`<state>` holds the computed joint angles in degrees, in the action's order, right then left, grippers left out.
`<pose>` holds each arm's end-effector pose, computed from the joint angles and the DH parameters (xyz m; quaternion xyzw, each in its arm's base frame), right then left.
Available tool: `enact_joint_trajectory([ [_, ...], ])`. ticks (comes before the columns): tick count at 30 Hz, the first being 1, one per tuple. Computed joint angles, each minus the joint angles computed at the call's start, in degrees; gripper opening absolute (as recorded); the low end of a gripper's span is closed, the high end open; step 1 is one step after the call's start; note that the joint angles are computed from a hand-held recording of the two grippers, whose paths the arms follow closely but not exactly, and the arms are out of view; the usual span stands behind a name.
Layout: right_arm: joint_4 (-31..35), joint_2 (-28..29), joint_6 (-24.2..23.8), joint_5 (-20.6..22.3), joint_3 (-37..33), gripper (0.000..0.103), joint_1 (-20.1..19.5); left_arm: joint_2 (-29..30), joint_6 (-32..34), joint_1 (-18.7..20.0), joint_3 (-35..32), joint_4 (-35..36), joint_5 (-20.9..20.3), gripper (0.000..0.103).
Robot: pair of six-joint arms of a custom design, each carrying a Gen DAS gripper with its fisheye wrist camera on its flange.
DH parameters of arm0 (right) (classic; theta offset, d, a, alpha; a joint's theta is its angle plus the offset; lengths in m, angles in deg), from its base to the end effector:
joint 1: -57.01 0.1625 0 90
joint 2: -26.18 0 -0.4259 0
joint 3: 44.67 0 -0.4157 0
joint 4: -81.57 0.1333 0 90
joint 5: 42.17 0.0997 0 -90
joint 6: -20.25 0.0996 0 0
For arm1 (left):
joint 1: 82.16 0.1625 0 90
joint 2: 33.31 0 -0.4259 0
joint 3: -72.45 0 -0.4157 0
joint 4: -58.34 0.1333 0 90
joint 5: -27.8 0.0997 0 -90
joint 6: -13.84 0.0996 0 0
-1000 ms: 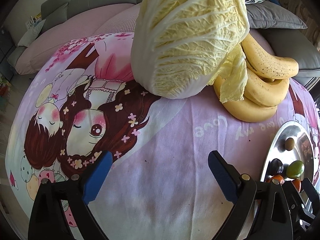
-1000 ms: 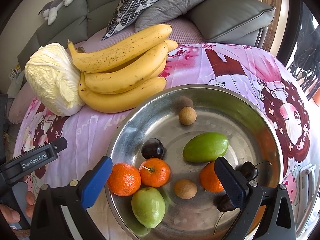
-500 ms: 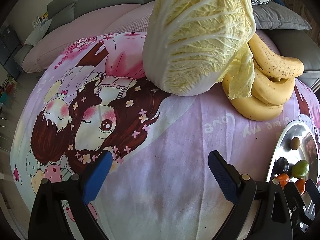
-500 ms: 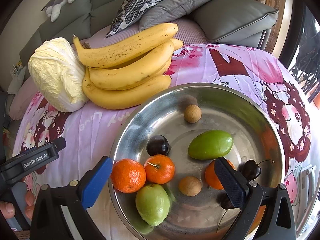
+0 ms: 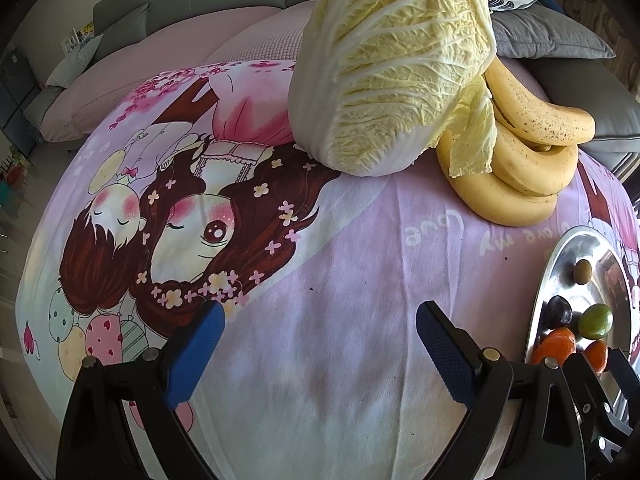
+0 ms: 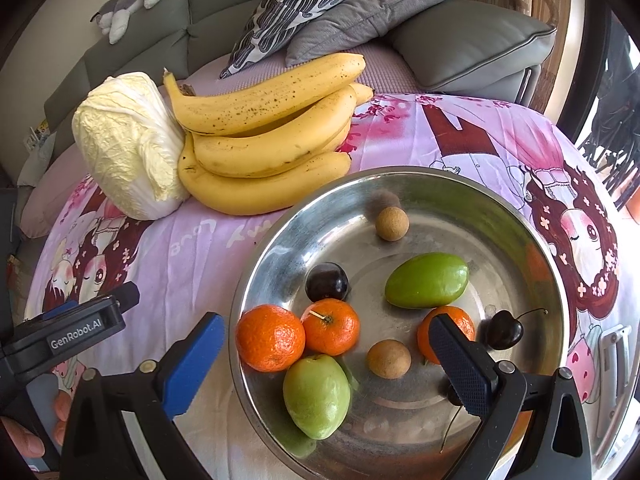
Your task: Organize fruits
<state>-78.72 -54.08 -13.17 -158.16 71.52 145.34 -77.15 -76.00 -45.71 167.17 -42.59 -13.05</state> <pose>0.0738 -0.5439 0.3207 0.1908 -0.9136 0.2097 0.2916 -0.3619 -0.5267 0.0210 -0.1312 0.8564 -0.2735 0.4177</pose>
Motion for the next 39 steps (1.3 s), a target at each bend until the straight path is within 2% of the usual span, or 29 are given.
enact_joint_trajectory([
  [14, -1.25, -3.33, -1.99, 0.9, 4.27, 0.103, 0.06, -1.75, -2.13, -2.45, 3.79, 0.77, -2.75, 0.097],
  [28, -2.3, -6.79, -2.15, 2.55, 8.81, 0.103, -0.64, -4.01, -2.01, -5.19, 8.97, -2.74, -6.44, 0.097],
  [39, -2.66, -8.06, -1.36, -1.03, 11.49, 0.103, -1.37, -5.67, -2.58, -6.69, 12.53, -4.05, -8.43, 0.097],
])
